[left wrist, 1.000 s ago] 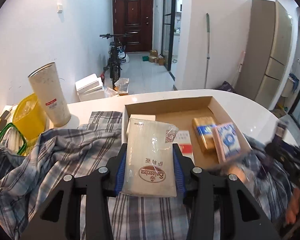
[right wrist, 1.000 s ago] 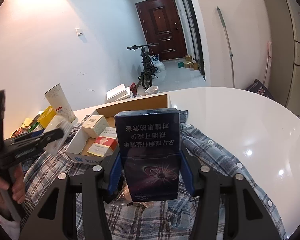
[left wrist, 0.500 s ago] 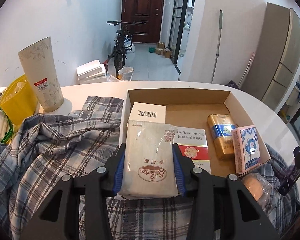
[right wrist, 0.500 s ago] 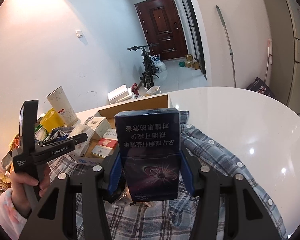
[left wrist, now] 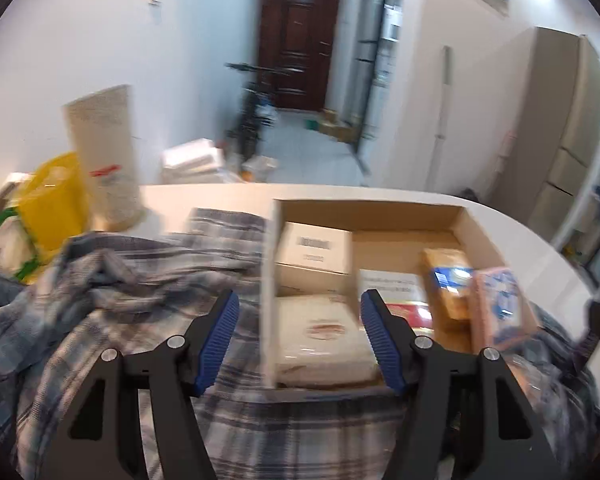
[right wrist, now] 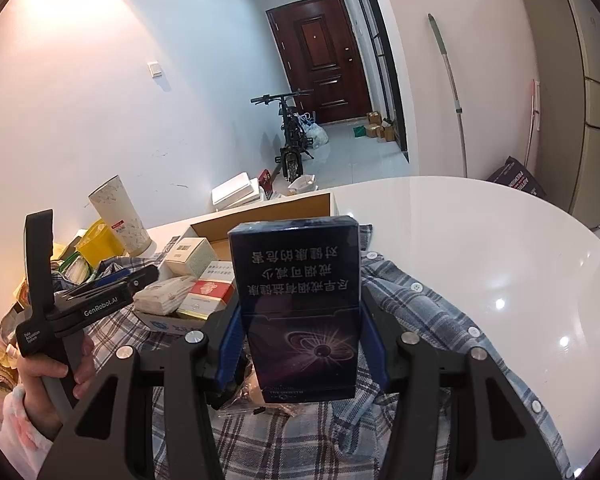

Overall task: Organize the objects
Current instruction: 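Lower the white pack into the cardboard box and open the left tool while the right holds the blue box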

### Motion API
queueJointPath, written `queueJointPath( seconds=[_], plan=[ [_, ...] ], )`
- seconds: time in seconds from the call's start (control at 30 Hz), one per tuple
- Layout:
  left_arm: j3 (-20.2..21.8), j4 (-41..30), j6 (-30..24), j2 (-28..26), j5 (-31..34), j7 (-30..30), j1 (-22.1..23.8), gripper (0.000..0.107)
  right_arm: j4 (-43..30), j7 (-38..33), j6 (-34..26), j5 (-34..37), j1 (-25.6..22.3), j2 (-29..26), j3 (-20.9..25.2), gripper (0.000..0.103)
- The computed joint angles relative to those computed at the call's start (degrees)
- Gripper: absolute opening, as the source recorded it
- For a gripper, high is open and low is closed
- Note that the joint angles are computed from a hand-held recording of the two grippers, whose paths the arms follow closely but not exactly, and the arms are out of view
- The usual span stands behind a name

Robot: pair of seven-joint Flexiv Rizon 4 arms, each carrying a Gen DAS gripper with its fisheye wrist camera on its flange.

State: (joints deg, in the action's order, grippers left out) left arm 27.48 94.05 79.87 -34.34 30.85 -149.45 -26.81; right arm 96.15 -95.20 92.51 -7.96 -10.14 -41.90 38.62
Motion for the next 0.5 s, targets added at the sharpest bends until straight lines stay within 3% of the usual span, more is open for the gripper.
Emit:
queueJointPath(
  seconds=[0.07,0.2,0.27,0.5],
  plan=[
    [3.7,-2.3,-7.9,-0.7,2.0,-3.0,-4.1,0.066,0.3,0.2,0.9,0.0,0.9,0.4,-1.2,0.051],
    [-1.4,-0.6,-6.3,1.0,2.1,-2.3,0.7,0.063,0.6,1.8,2.1,-0.6,2.3,0.7,-3.4,0.05],
    [-3.1,-0.6,-6.7,1.3,2.6,-1.4,2.0,0.058,0.6,2.4,1.9,-1.1,2.3,0.6,-3.6,0.051],
    [-7.5,-2.3,-9.6,-0.3,3.0,2.9,4.4,0.057,0.7,2.8,2.4,-2.4,1.0,0.2,-2.1,0.05]
  ],
)
